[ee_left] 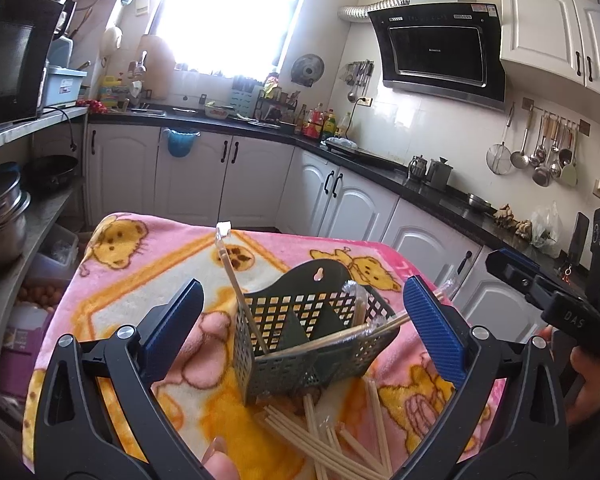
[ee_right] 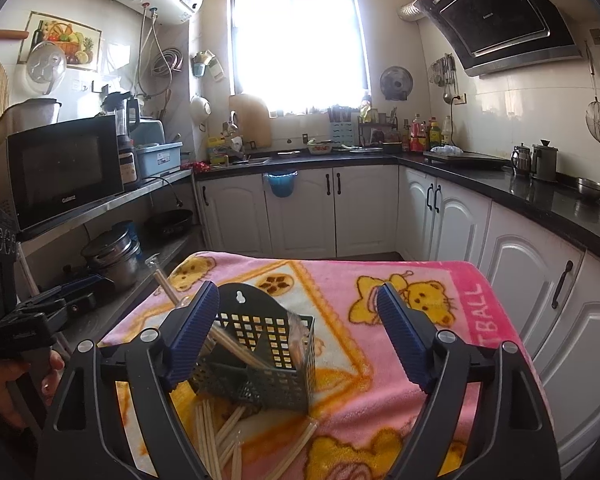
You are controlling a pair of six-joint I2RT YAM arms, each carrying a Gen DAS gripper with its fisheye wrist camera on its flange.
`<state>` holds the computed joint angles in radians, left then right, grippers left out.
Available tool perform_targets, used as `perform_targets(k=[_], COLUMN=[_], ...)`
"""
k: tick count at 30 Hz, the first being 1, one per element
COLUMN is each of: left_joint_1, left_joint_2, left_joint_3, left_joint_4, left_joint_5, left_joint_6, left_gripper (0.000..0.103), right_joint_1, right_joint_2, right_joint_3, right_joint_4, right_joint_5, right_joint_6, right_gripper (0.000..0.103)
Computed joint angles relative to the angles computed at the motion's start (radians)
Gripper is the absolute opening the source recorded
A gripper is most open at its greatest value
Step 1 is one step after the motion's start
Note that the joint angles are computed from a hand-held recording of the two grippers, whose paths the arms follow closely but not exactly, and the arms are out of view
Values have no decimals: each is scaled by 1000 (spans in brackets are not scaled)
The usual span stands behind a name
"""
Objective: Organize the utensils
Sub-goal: 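Pull both open tools back from the basket toward the chopstick pile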
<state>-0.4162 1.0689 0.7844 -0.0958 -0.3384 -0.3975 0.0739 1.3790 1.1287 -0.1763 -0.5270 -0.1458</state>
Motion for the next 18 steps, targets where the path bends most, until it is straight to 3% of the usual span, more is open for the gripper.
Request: perform_targets(k=[18], left_joint_1=[-75], left_joint_2=[-44], left_joint_3=[-84], left_joint_4=[-32], left_joint_5=[-63], left_joint_6=[-80], left_gripper=[92], right_joint_1=[-39], right_joint_2=[-131], right_joint_3=[-137], right_joint_4=[-43], right_joint_5=[-52], right_joint_6=[-69], right_gripper=[81])
